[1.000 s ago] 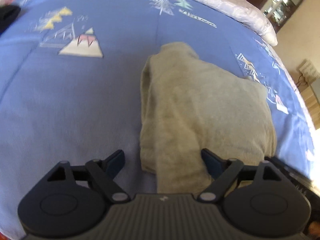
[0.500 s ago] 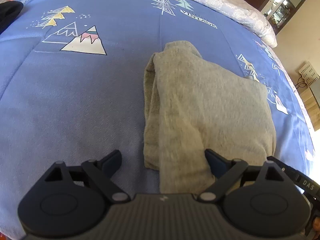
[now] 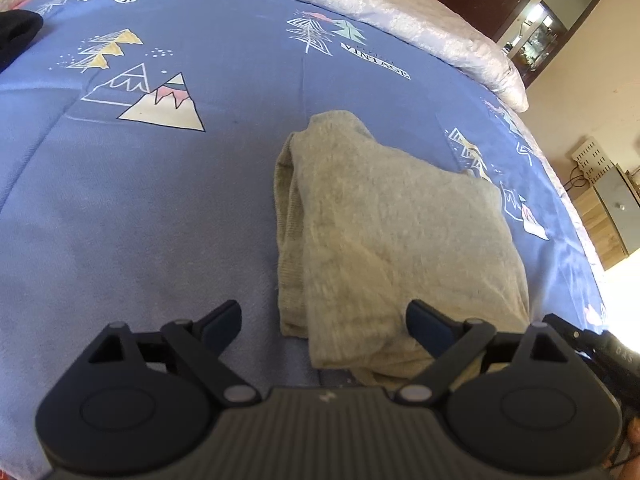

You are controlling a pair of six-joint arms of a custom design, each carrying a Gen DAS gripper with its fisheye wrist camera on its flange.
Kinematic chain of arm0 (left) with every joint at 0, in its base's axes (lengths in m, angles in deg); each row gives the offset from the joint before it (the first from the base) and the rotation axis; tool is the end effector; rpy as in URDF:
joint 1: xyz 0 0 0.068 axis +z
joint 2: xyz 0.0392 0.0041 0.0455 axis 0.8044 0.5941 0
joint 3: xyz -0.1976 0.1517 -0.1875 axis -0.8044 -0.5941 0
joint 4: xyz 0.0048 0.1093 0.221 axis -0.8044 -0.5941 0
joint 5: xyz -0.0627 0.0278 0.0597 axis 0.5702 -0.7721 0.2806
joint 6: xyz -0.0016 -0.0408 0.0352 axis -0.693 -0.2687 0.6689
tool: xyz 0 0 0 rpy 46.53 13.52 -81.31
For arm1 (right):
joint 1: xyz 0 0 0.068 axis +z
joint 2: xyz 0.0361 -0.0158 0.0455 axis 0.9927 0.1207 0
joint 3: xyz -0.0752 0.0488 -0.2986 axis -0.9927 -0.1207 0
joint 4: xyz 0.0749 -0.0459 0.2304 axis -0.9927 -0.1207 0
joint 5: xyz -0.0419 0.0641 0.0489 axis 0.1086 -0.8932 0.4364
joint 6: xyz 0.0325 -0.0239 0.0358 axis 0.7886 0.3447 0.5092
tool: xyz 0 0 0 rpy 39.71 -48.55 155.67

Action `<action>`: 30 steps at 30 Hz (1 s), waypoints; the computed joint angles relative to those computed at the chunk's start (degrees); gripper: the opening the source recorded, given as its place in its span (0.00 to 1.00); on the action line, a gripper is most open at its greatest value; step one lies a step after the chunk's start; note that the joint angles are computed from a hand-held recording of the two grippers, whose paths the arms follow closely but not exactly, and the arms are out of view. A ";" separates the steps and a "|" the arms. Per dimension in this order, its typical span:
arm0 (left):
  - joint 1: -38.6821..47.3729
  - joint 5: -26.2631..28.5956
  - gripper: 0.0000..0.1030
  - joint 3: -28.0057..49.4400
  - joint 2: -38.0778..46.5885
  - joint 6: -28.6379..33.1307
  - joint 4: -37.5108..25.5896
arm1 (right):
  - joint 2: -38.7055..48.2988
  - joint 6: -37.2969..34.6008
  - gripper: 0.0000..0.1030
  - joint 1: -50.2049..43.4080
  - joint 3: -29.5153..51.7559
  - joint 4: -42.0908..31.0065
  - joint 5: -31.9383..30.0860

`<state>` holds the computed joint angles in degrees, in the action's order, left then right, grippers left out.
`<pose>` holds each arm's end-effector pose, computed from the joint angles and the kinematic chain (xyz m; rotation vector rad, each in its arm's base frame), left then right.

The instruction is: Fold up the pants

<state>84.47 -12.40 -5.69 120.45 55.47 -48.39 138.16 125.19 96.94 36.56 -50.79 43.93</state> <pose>0.2218 0.1100 0.2569 -0.2064 2.5219 -0.5092 0.1593 0.0469 0.2097 0.3276 2.2617 0.6971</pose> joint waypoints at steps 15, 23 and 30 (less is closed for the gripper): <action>-0.53 -1.71 0.95 -1.08 2.11 -0.04 0.39 | 6.14 16.06 0.56 -19.33 -6.54 11.77 -25.57; -0.43 -1.69 0.95 -1.11 1.92 -0.02 0.17 | 7.11 13.82 0.56 -21.30 -5.71 10.51 -27.01; -0.38 -1.63 0.96 -1.13 1.94 0.07 0.14 | 7.26 13.38 0.56 -21.83 -5.73 10.40 -27.35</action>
<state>84.09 -14.03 -6.82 122.38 55.53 -48.26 145.42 138.57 75.11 30.82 -40.39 16.59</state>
